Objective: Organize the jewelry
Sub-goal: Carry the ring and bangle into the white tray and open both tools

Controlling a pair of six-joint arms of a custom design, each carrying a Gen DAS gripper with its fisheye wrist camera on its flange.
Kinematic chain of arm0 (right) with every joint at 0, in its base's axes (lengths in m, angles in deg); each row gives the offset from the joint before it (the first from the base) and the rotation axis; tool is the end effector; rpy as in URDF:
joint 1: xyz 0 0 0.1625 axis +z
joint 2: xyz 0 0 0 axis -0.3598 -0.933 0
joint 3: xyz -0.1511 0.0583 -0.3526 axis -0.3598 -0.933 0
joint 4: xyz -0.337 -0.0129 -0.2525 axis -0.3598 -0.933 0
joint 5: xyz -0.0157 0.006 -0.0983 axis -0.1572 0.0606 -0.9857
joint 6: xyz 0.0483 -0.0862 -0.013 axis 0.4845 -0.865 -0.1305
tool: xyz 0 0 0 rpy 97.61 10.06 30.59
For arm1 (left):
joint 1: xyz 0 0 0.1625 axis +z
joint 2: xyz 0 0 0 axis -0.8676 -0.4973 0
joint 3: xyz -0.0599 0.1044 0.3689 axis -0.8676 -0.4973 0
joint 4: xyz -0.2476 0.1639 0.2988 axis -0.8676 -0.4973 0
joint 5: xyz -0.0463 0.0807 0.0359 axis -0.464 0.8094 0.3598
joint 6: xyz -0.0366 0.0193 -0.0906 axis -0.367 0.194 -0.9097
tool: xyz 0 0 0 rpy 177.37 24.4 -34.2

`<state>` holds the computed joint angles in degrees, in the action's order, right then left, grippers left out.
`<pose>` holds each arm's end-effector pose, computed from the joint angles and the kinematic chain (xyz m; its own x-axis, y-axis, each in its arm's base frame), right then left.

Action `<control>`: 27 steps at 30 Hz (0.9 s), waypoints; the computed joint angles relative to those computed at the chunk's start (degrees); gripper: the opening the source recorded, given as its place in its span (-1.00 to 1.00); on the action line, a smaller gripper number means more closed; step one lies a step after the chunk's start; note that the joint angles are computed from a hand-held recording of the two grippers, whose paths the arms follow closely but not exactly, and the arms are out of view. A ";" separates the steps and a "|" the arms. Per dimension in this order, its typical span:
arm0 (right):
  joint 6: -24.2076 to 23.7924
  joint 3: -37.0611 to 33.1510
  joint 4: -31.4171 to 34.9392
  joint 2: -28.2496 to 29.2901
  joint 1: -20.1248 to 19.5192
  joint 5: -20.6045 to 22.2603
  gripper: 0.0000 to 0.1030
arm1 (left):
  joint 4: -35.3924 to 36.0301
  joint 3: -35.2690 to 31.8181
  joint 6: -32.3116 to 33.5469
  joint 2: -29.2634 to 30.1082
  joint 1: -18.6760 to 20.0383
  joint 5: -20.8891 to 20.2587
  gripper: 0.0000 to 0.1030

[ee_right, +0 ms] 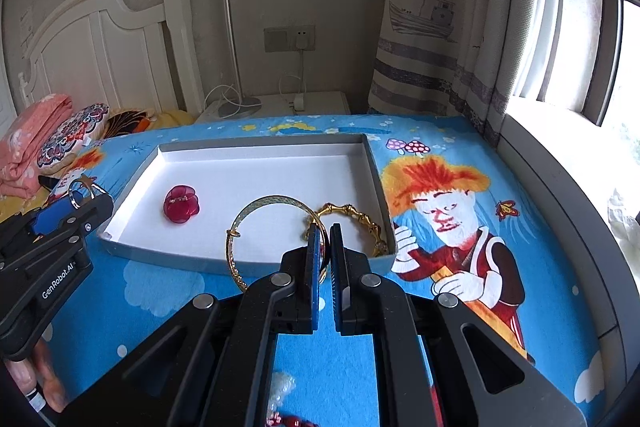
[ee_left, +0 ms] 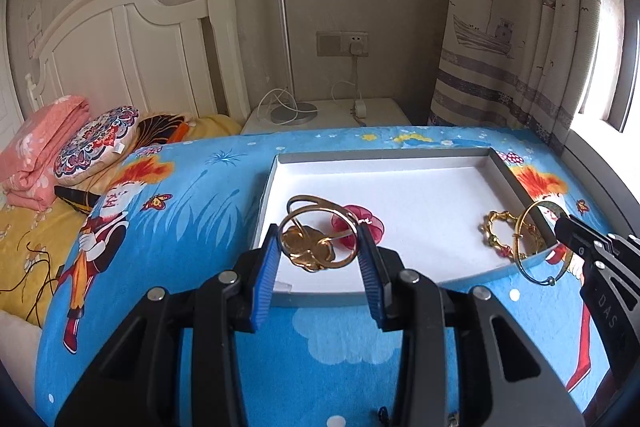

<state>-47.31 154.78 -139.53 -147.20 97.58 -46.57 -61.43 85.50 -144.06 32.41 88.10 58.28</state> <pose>0.0079 -0.4833 0.2723 -0.7017 -0.2651 0.6613 -0.6436 0.6339 -0.4288 -0.3368 -0.4361 -0.0489 -0.6371 -0.2629 -0.7246 0.4726 0.6093 -0.6366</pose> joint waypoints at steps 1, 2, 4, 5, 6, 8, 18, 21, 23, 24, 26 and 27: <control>0.20 -0.60 -0.11 0.65 0.34 -0.21 -0.86 | -0.75 -0.36 0.94 0.14 0.57 0.28 -0.27; 0.25 -1.21 -0.41 1.40 0.66 -0.36 -0.85 | -1.33 -0.70 1.82 0.24 1.12 0.58 -0.27; 0.37 -2.58 -0.65 2.89 1.26 -0.68 -0.86 | -2.60 -1.57 4.07 0.56 2.24 1.22 -0.27; 0.47 -3.36 -0.50 3.61 1.53 -0.77 -0.86 | -2.97 -2.08 5.06 0.75 2.78 1.51 -0.27; 0.56 -4.25 -0.33 4.36 1.72 -0.81 -0.86 | -3.97 -2.52 6.53 0.97 3.33 1.77 -0.27; 0.87 -5.97 -0.31 6.00 2.28 -1.14 -0.85 | -6.09 -3.52 9.75 1.57 4.45 2.21 -0.27; 2.45 -14.57 -0.49 14.16 4.48 -3.17 -0.85 | -20.88 -8.97 26.23 6.04 9.32 1.98 -0.27; 2.84 -15.87 0.08 15.37 4.29 -3.59 -0.85 | -23.26 -9.36 28.24 6.48 10.19 1.14 -0.27; 2.63 -16.18 0.14 15.80 4.16 -3.99 -0.85 | -23.74 -9.49 28.53 6.69 10.70 0.82 -0.27; 2.24 -16.23 -0.50 16.11 4.17 -4.28 -0.85 | -23.96 -9.57 28.80 6.84 10.92 0.57 -0.27; 2.02 -16.54 -1.14 16.83 4.13 -4.94 -0.85 | -23.93 -9.64 28.79 6.98 11.24 0.30 -0.27; 2.15 -16.66 -1.04 17.05 4.10 -5.25 -0.85 | -23.87 -9.71 28.80 7.06 11.32 0.37 -0.27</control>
<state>-45.15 138.12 -140.57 -130.15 101.68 -51.82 -85.30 75.80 -115.26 39.47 99.42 58.64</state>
